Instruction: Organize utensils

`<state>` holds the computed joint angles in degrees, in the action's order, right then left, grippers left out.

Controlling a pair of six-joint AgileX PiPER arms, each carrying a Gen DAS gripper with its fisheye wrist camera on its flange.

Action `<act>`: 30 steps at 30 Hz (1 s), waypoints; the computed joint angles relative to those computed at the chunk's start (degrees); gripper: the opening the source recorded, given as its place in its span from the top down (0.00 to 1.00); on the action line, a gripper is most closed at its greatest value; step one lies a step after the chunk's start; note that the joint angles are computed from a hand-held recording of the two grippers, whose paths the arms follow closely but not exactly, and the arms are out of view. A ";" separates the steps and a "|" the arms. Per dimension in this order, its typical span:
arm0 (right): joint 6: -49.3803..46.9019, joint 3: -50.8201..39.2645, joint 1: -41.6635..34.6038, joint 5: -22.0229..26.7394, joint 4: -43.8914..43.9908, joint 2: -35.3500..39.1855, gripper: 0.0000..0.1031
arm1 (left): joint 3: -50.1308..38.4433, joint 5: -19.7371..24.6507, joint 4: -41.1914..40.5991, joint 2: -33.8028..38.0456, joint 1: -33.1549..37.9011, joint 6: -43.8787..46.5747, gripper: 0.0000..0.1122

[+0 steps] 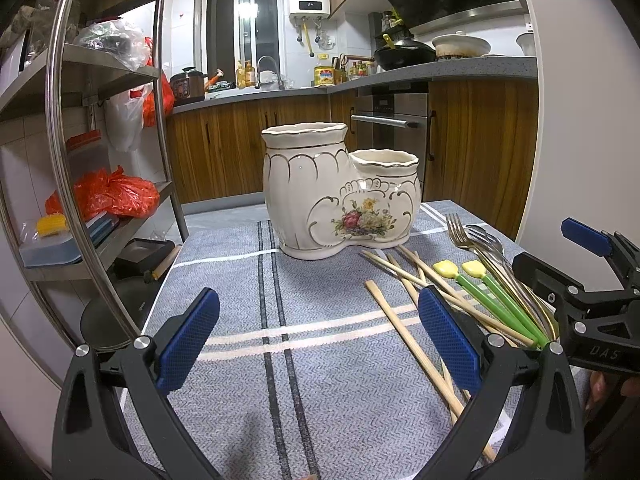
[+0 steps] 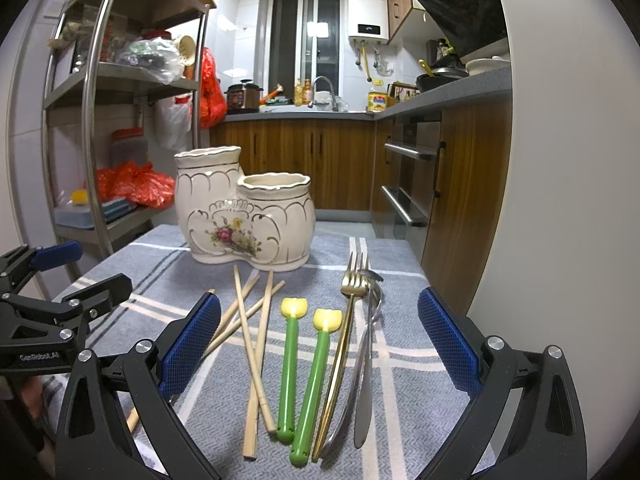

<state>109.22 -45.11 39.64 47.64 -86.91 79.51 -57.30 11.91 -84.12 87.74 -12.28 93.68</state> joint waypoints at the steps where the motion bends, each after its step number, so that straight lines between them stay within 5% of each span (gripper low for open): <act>1: 0.00 0.00 0.00 0.00 0.00 0.00 0.05 | 0.06 -0.06 -0.20 -0.05 0.00 0.19 0.13; 30: 0.05 -0.15 0.05 -0.02 0.08 0.20 0.05 | -0.42 -0.14 -0.32 0.67 -0.26 -0.04 0.13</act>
